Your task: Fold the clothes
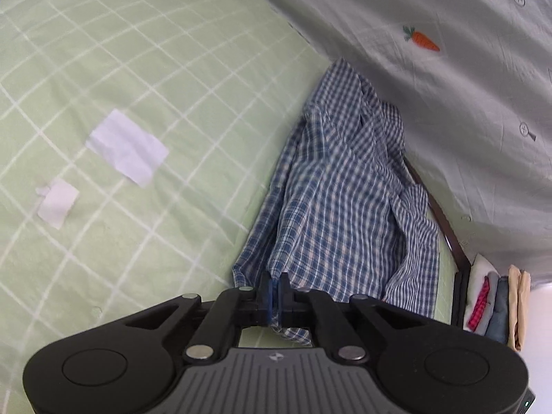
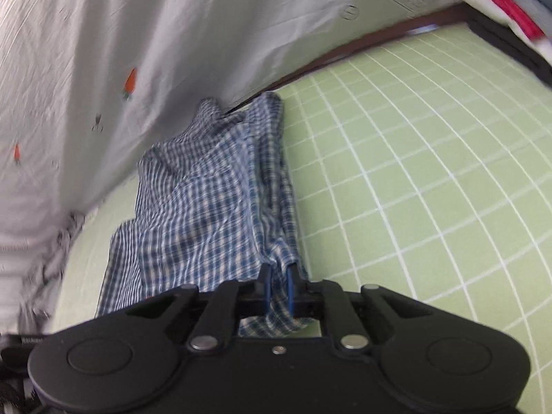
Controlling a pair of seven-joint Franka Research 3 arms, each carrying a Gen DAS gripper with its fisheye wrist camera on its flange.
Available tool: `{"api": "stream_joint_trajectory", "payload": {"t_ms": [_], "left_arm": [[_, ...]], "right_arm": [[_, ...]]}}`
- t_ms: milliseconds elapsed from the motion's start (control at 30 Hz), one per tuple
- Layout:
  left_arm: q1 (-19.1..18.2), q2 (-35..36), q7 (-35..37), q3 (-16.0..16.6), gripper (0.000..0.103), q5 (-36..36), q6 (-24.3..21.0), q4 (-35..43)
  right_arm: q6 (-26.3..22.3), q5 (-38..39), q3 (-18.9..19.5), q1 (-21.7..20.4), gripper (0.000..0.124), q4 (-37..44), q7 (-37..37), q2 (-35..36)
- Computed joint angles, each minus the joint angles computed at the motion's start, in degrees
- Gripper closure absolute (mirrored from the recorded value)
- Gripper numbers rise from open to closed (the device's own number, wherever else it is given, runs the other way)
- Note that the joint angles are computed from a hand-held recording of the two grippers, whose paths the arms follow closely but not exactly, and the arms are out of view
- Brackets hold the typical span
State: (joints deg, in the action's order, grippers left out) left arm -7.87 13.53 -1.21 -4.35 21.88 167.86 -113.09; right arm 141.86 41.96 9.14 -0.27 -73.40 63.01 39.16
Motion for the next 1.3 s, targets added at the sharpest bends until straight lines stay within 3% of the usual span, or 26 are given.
{"api": "stream_joint_trajectory", "payload": {"t_ms": [33, 100, 167, 200, 233, 300, 367, 500, 700, 800, 933, 1133, 1200, 1233, 1267, 1300], "left_arm": [[-1.1, -0.6, -2.3, 1.5, 0.101, 2.3, -0.9, -0.2], [-2.0, -1.8, -6.4, 3.2, 0.1, 6.3, -2.2, -1.0], [-0.5, -2.6, -7.4, 2.3, 0.098, 5.7, -0.1, -2.6], [0.6, -2.9, -6.0, 1.2, 0.091, 4.0, 0.2, -3.0], [1.4, -3.2, -4.6, 0.3, 0.077, 2.4, 0.3, -3.4], [1.7, -3.8, -3.4, -0.5, 0.058, 0.9, -1.7, -3.4], [1.7, -4.2, -4.0, -0.9, 0.055, 0.0, -1.8, -3.9], [2.6, -4.6, -6.9, -1.9, 0.034, -6.2, 5.8, -7.4], [6.0, -1.9, -10.1, -6.3, 0.034, -17.9, 19.6, -11.1], [12.7, 0.1, -11.5, -13.6, 0.033, -19.3, 22.1, -10.7], [18.4, 2.6, -14.1, -19.3, 0.033, -18.1, 23.5, -9.5], [19.6, 5.6, -20.2, -19.5, 0.033, -15.0, 27.1, -8.6], [17.7, 5.9, -22.1, -17.5, 0.034, -15.3, 28.2, -8.6], [16.3, 6.0, -23.3, -16.1, 0.042, -16.2, 28.6, -8.7], [14.6, 6.2, -24.4, -14.6, 0.05, -17.3, 29.9, -8.9], [13.3, 6.4, -25.3, -13.4, 0.07, -17.8, 31.3, -9.0]], "right_arm": [[1.5, 1.0, -0.1, -0.2, 0.124, -1.3, 1.1, -0.5], [3.3, 0.5, -1.2, 0.0, 0.124, -2.1, 3.1, -0.9], [4.2, -0.4, -1.8, -0.1, 0.124, -2.5, 4.4, -1.2], [3.6, -1.2, -1.9, -0.1, 0.123, -2.4, 4.5, -1.4], [3.1, -1.8, -1.9, 0.0, 0.12, -2.9, 4.7, -1.9], [2.2, -2.8, -2.1, 0.3, 0.115, -4.0, 5.1, -3.0], [-0.3, -2.0, -1.9, 0.1, 0.085, -4.8, 8.3, -3.7], [-9.4, 6.7, 0.5, -3.4, 0.078, -4.2, 16.3, -2.8], [-16.0, 12.6, 0.5, -4.9, 0.067, -3.7, 24.7, -1.4], [-18.4, 14.7, 0.6, -5.3, 0.062, -3.1, 28.4, -0.2], [-21.7, 13.0, 0.2, -4.5, 0.058, 0.2, 33.1, 2.3], [-23.3, 15.1, 1.8, -4.6, 0.056, 4.6, 39.4, 6.5], [-23.3, 13.8, 1.7, -3.8, 0.057, 6.5, 40.5, 7.6], [-23.2, 13.5, 1.9, -3.7, 0.06, 7.2, 41.0, 8.1], [-22.6, 13.2, 1.9, -3.5, 0.077, 7.1, 41.3, 8.0], [-22.1, 12.9, 2.0, -3.5, 0.088, 6.8, 41.0, 7.8]]}}
